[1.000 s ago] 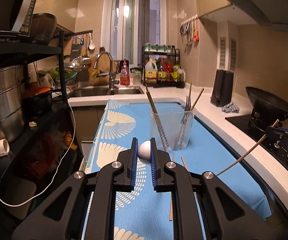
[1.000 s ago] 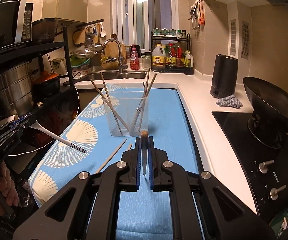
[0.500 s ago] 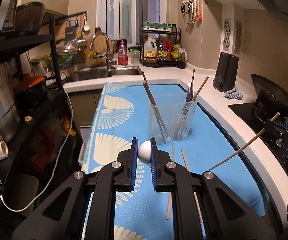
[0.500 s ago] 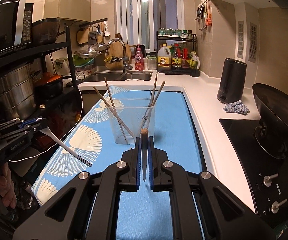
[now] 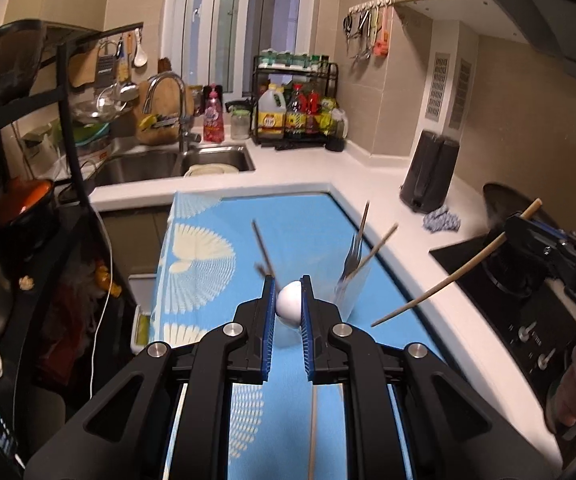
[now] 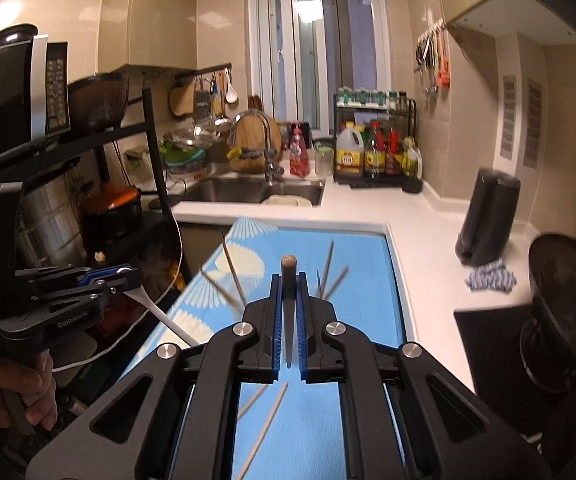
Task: Organize utensils
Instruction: 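Lift the spoon and chopstick and carry both over the clear container, then open both grippers to drop the spoon and chopstick into the container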
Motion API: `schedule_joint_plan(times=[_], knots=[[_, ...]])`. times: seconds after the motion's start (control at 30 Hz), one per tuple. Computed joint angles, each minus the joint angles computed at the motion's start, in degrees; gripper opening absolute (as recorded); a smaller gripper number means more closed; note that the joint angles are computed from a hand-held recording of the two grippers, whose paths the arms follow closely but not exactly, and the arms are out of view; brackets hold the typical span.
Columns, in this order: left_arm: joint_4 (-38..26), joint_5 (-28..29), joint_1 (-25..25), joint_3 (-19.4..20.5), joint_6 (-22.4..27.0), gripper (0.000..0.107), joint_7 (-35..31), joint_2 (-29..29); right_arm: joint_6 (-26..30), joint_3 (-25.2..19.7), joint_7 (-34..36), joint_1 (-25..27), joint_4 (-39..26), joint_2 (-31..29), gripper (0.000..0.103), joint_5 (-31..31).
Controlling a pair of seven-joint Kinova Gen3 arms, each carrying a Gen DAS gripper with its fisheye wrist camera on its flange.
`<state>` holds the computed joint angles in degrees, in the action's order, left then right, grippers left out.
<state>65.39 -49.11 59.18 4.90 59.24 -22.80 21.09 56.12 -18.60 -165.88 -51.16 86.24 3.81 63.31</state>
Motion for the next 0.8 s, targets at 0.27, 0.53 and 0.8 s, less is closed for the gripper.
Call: schedule_joint_plan(times=[0.27, 0.53, 0.8], knots=[[-15.38, 5.25, -3.81, -1.68, 0.99, 0.012, -11.38, 7.11, -4.01, 3.92, 4.67, 1.48, -7.59, 4.62, 0.006, -0.19], [-27.66, 15.55, -8.37, -2.86, 5.47, 0.012, -24.22, 17.52, -9.18, 9.38, 7.86, 2.62, -8.99, 10.24, 0.006, -7.11], [-28.32, 22.54, -9.24, -5.87, 4.57, 0.012, -29.97, 21.35, -12.90, 13.14, 8.87, 2.20, -7.08, 12.78, 0.007, -12.09]])
